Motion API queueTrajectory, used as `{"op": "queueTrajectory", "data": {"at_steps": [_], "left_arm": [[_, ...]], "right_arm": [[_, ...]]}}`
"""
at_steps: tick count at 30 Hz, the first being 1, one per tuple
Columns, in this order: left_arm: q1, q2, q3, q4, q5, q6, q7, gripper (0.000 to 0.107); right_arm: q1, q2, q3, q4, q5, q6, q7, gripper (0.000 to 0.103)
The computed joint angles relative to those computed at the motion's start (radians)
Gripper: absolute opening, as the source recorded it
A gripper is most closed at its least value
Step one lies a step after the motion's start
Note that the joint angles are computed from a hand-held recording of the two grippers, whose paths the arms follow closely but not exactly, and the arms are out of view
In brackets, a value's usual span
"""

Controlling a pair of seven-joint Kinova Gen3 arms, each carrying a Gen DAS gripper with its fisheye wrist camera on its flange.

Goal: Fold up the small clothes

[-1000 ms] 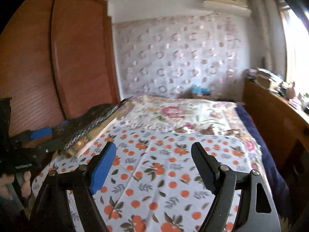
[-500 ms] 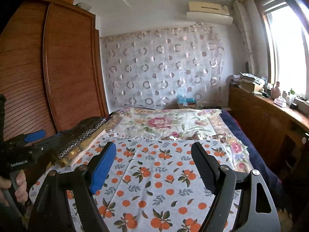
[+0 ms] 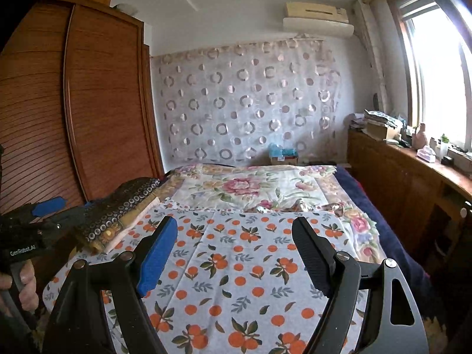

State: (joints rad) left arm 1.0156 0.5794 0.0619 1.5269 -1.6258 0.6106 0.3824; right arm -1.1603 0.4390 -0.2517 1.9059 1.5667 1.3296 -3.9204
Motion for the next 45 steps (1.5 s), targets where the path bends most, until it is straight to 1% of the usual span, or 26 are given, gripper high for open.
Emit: {"op": "queueTrajectory", "data": {"at_steps": [16, 45], "left_arm": [[0.005, -0.008, 0.021, 0.020, -0.043, 0.056, 0.044, 0.081], [-0.008, -0.013, 0.041, 0.032, -0.068, 0.076, 0.059, 0.081]], "right_arm": [[0.003, -0.006, -0.001, 0.003, 0.001, -0.003, 0.004, 0.082], [0.023, -0.013, -0.007, 0.023, 0.023, -0.009, -0.006, 0.081]]}}
